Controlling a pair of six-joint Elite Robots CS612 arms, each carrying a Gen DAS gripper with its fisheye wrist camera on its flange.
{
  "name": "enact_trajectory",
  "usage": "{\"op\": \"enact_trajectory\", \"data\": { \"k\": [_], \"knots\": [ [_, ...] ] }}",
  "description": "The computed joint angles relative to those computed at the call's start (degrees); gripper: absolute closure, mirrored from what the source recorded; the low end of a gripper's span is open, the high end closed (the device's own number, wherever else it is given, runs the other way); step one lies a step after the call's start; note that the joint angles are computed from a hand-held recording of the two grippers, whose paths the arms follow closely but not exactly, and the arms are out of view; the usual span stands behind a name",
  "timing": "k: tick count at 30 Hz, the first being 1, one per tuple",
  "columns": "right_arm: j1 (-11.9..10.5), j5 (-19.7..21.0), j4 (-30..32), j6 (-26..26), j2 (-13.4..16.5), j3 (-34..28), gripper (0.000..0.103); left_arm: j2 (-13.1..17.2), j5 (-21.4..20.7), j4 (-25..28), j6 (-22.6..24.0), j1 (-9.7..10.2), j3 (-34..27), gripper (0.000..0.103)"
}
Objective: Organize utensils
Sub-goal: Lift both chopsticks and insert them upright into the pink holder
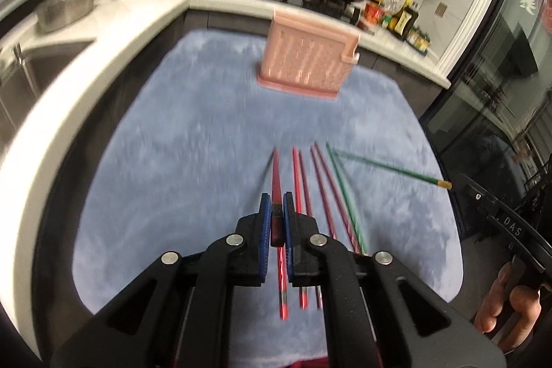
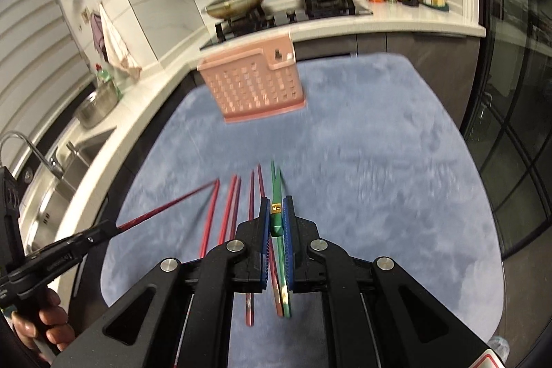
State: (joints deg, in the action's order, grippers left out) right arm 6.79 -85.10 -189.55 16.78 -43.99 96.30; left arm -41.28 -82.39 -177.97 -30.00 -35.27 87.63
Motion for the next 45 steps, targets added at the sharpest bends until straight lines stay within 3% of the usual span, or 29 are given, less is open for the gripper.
{"op": "enact_trajectory", "data": {
  "k": [13, 21, 31, 38, 45],
  "knots": [
    [-1.59, -1.53, -3.43, -1.20, 1.00, -7.09, 0.096, 3.28, 7.95, 1.15, 5.59, 0.90, -12.76, 0.096],
    [-2.44, -0.48, -3.36, -0.68, 2.95, -14.02, 0.096, 6.26, 10.15, 1.28, 8.19, 1.74, -21.95, 0.096],
    [-3.15, 0.13, -1.09, 1.32, 9.15, -30.38, 0.096, 12.36, 11.70, 0.75, 9.81, 3.15, -38.01, 0.096],
    [-3.08, 0.89, 0.91, 3.16, 13.50, -40.09, 0.096, 18.16, 11.72, 6.81, 9.35, 4.04, -49.82, 0.096],
    [-2.62, 1.31, 7.64, 2.57, 18.06, -46.76, 0.096, 21.86, 10.81, 13.33, 8.07, 4.56, -55.17, 0.096]
  ]
}}
